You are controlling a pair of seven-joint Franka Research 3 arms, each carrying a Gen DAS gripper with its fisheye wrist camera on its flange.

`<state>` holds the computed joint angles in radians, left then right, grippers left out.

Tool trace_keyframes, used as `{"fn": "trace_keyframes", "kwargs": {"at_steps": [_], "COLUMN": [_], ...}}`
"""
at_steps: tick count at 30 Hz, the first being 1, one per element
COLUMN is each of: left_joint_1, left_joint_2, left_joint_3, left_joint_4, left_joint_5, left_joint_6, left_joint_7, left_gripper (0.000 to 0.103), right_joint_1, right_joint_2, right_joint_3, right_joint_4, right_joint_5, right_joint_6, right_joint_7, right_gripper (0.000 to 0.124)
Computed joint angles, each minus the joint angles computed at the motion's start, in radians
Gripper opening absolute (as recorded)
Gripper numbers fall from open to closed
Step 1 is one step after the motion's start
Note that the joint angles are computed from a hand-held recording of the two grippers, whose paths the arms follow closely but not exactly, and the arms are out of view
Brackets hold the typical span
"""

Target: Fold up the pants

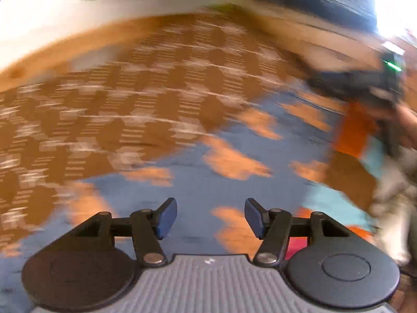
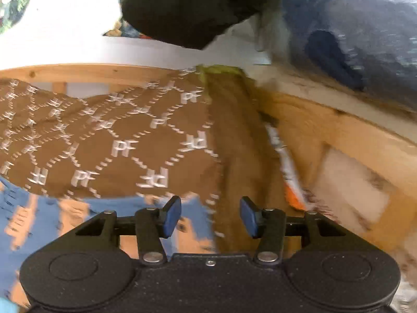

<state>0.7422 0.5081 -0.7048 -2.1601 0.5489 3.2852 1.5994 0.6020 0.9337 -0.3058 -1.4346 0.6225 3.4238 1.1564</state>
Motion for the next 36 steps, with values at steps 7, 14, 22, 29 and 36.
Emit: {"fn": "trace_keyframes", "kwargs": {"at_steps": [7, 14, 22, 29, 36], "left_joint_1": [-0.240, -0.185, -0.477, -0.505, -0.530], "left_joint_2": [0.044, 0.157, 0.095, 0.103, -0.049], "left_joint_3": [0.313, 0.215, 0.537, 0.571, 0.625], "left_joint_4": [0.243, 0.386, 0.331, 0.343, 0.048], "left_joint_5": [-0.112, -0.251, -0.285, -0.304, -0.216], "left_joint_6": [-0.118, -0.278, -0.144, -0.151, 0.143], "left_joint_7": [-0.058, 0.105, -0.044, -0.103, -0.156], "left_gripper": [0.061, 0.010, 0.007, 0.017, 0.045], "right_joint_1": [0.096, 0.168, 0.228, 0.125, -0.349], "right_joint_2": [0.127, 0.132, 0.204, 0.083, -0.115], "right_joint_3": [-0.223, -0.274, -0.368, -0.157, 0.454], "right_joint_4": [0.131, 0.032, 0.113, 0.039, -0.156], "right_joint_5": [-0.010, -0.090, -0.102, -0.048, -1.081], "right_joint_6": [-0.218, -0.035, -0.174, -0.084, -0.064], "right_joint_7": [0.191, 0.214, 0.117, -0.016, 0.449], "right_gripper": [0.015, 0.016, 0.019, 0.022, 0.033]}}
